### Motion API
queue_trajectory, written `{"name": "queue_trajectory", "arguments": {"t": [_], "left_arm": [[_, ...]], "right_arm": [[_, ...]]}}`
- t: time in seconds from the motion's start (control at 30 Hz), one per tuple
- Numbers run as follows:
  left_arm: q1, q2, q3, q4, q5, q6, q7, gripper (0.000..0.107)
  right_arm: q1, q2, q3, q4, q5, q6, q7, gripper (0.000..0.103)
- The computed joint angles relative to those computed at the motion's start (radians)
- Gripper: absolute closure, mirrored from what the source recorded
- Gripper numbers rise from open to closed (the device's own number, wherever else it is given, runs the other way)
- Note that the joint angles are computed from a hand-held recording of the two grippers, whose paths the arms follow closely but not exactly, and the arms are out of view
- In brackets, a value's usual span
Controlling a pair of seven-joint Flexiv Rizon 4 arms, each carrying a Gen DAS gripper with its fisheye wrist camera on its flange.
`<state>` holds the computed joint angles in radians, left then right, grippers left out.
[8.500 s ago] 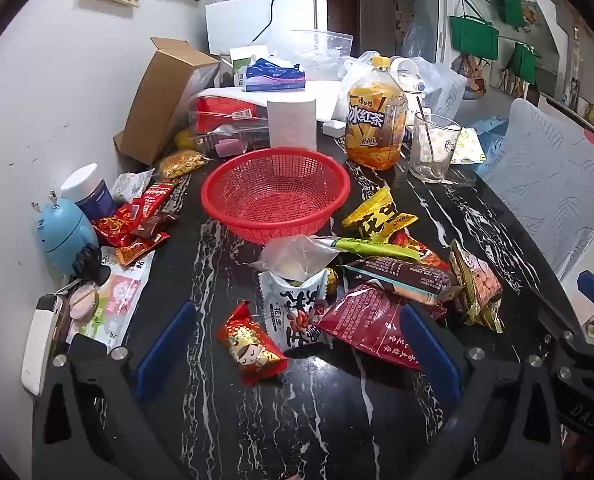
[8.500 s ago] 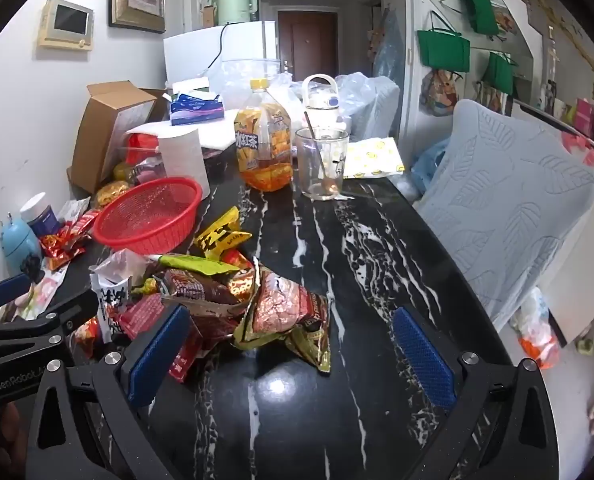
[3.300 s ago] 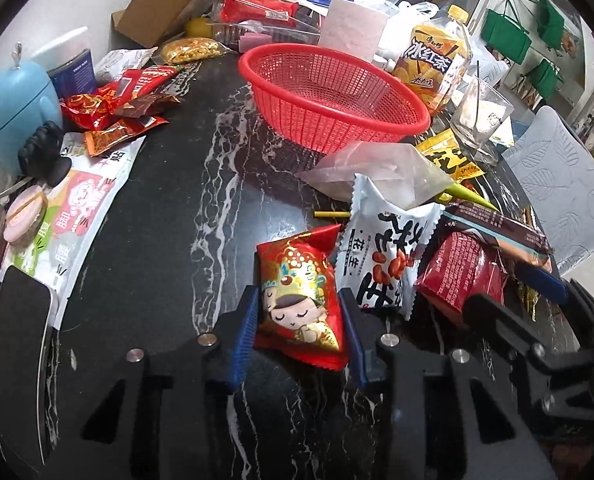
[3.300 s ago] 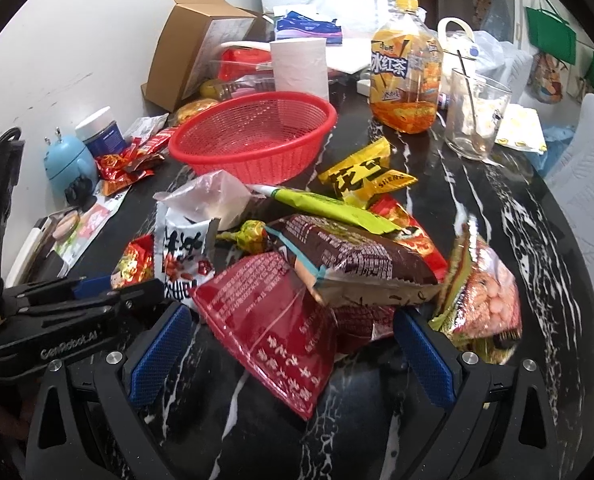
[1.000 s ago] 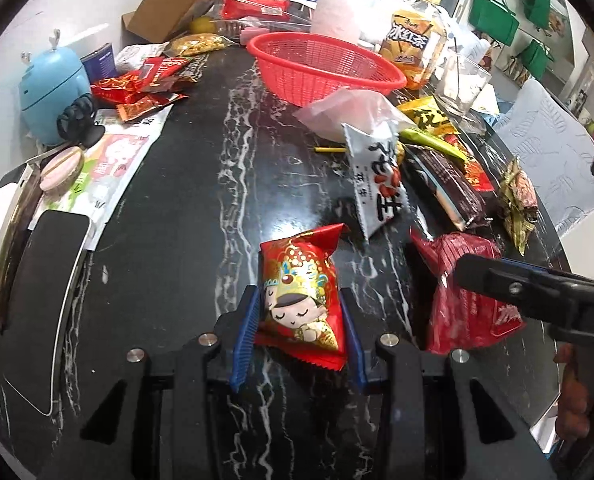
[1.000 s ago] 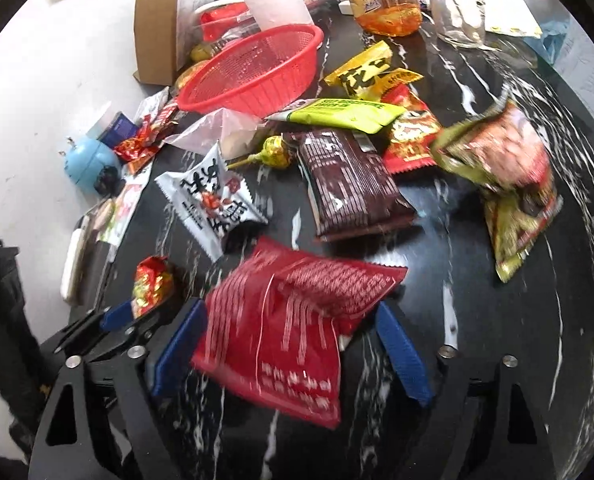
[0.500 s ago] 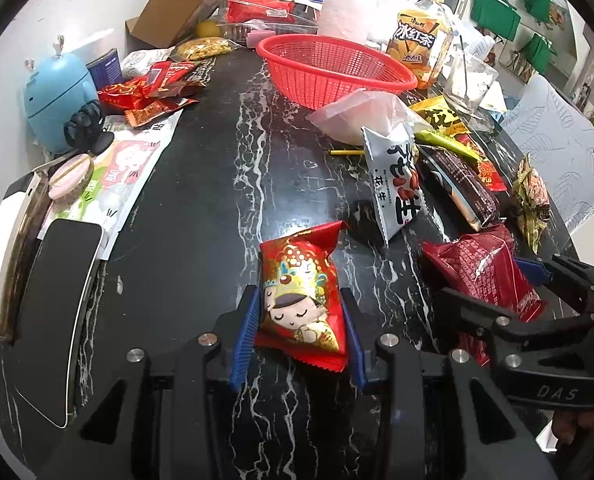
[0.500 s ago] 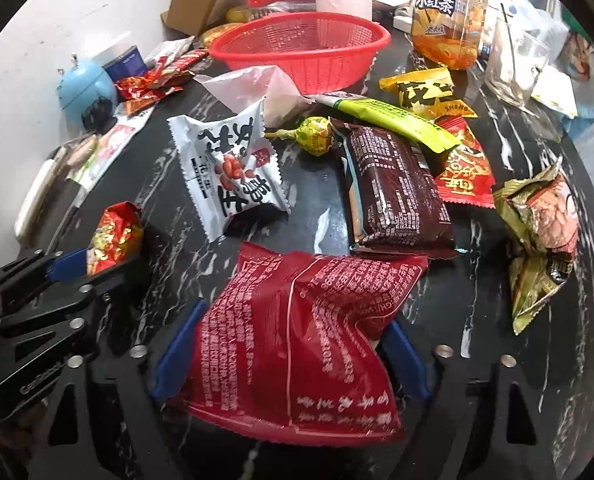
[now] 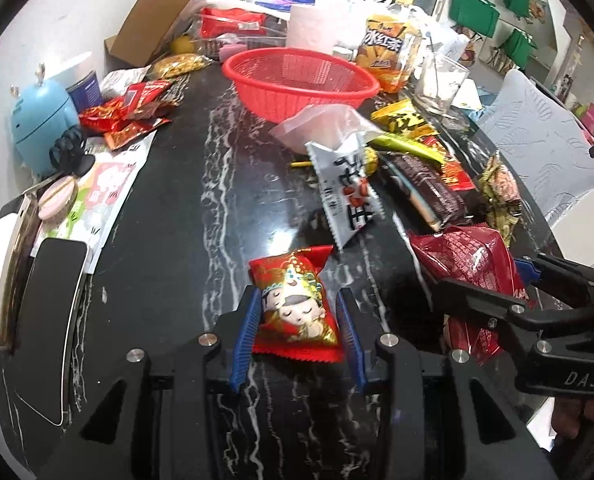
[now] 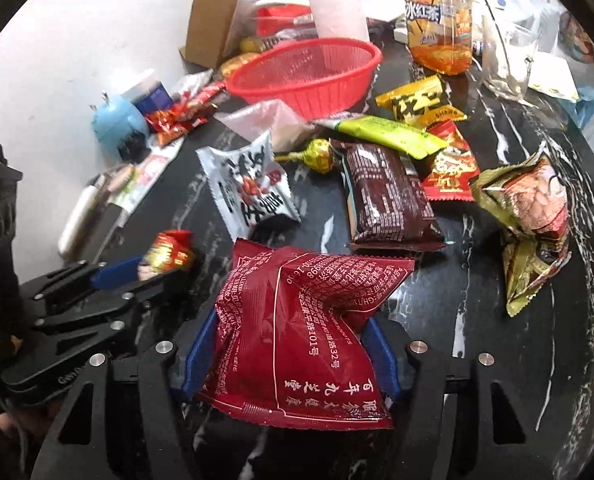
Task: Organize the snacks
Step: 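Lift the red-gold packet with left tool while right tool lifts the red biscuit bag, then carry both packets over the red basket and open both tools to drop them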
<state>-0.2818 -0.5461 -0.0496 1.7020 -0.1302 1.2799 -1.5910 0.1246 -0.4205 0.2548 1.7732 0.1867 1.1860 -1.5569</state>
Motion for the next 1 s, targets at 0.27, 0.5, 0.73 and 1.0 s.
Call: {"name": "queue_trajectory", "arguments": {"t": [0.27,0.5,0.73,1.0], "left_arm": [[-0.023,-0.011,0.034,-0.028,0.043,-0.017,-0.042,0.079],[-0.003,0.014,0.005,-0.006,0.025,0.010,-0.015,0.079],[0.012,0.049,-0.018,0.011,0.003,0.062,0.023,0.080],[0.050,0.053,-0.080,0.000,-0.063,0.136,0.095,0.081]], "right_arm": [[-0.013,0.012,0.013,0.006,0.029,0.003,-0.020,0.037],[-0.028,0.020,0.028,-0.002,0.074,-0.011,-0.063,0.037],[-0.036,0.036,0.036,-0.020,0.118,-0.008,-0.109,0.037],[-0.041,0.041,0.046,-0.070,0.158,0.011,-0.172,0.037]]}}
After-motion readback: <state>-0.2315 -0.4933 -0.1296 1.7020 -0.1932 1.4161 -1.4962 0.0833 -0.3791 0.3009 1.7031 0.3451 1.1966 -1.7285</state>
